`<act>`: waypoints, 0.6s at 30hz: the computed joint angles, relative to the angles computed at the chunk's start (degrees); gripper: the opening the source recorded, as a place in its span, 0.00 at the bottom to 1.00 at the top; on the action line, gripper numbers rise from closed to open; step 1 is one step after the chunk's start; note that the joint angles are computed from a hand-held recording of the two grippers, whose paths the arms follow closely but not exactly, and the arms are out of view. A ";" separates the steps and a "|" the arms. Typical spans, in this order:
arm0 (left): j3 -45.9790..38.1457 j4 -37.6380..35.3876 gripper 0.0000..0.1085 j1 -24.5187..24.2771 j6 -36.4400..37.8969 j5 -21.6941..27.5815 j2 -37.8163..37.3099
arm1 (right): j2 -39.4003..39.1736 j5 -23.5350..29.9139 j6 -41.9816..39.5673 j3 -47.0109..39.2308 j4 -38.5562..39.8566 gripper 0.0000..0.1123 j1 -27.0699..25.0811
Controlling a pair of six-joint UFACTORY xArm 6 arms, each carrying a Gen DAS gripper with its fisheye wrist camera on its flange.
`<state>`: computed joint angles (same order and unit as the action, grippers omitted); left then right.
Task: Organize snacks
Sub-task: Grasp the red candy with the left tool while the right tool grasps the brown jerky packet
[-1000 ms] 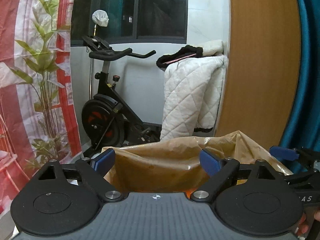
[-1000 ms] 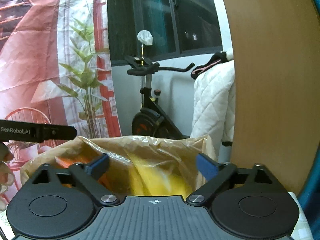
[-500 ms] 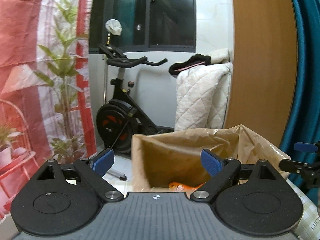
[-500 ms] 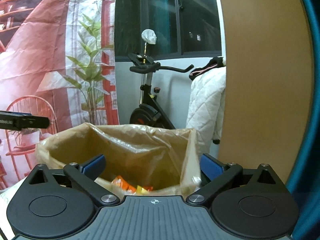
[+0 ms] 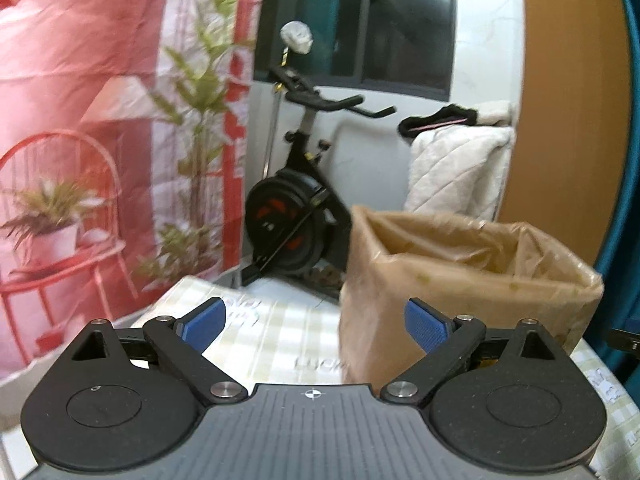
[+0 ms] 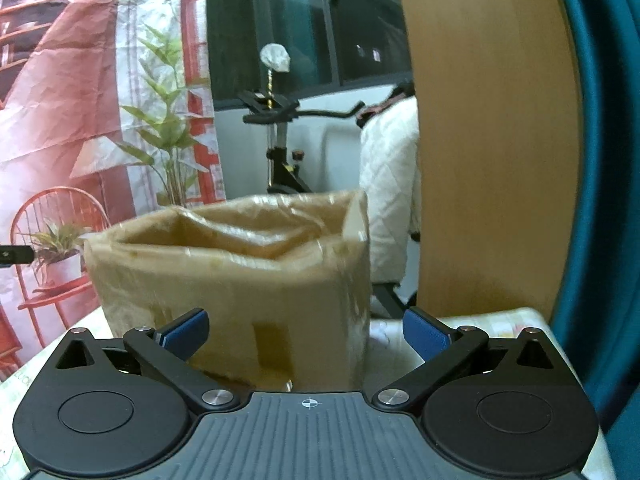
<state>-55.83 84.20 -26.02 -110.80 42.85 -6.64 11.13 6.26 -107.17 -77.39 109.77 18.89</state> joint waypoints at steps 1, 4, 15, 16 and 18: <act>0.68 -0.63 0.89 -0.19 -0.33 0.20 -0.29 | -0.12 -0.22 -1.53 0.63 1.72 0.91 -0.19; 3.11 -1.13 0.89 -0.96 -3.19 1.05 -1.24 | -0.16 -0.97 -6.87 2.11 7.31 0.91 -0.93; 3.34 -0.62 0.84 -3.02 -6.76 2.03 4.16 | 3.09 -2.29 -13.55 5.82 13.03 0.59 -2.79; 3.28 -0.65 0.84 -2.89 -6.81 1.54 4.60 | 3.66 -2.09 -13.22 5.94 12.38 0.58 -2.76; 3.23 -0.77 0.82 -2.54 -6.66 1.00 5.23 | 4.62 -1.41 -9.01 6.05 8.65 0.55 -2.74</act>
